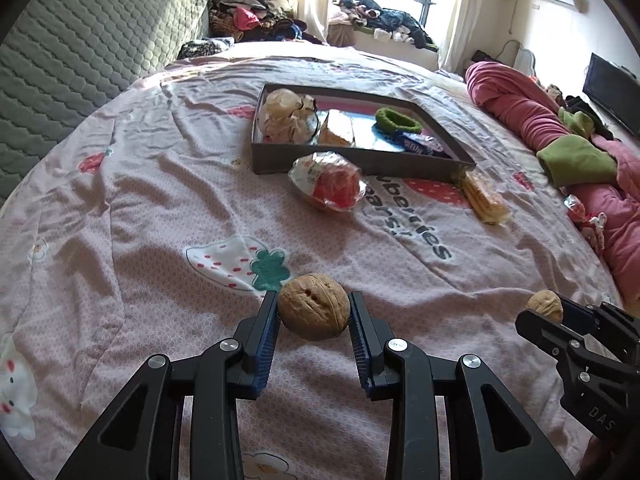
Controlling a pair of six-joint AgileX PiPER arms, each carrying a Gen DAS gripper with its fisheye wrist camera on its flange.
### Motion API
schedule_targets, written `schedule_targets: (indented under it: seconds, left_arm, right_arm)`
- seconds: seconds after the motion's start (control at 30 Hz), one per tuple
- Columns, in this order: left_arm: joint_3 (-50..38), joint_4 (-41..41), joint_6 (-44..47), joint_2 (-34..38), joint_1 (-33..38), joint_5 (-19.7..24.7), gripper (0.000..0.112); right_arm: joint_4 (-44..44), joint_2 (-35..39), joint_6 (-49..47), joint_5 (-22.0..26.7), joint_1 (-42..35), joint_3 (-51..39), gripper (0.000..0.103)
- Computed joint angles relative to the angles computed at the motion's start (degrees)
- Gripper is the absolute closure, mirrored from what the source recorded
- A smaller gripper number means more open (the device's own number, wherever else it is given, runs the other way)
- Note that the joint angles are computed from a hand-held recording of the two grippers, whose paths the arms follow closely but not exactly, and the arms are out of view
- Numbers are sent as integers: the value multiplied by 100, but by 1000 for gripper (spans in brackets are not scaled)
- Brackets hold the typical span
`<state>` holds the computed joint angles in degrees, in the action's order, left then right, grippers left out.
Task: Organize objects
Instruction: 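Carry both walnuts over the pink tray with both tools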
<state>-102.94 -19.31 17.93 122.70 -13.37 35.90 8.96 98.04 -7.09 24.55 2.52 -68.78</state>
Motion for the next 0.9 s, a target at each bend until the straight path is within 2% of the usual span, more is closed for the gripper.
schedule_targets:
  seconds: [0.5, 0.9]
  left_arm:
    - [-755, 564, -515, -75, -166, 373, 77]
    - [-1940, 890, -865, 203, -267, 945, 77]
  right_arm:
    - [-41, -131, -112, 354, -19, -633, 67]
    - [-100, -75, -133, 786, -128, -1411, 67]
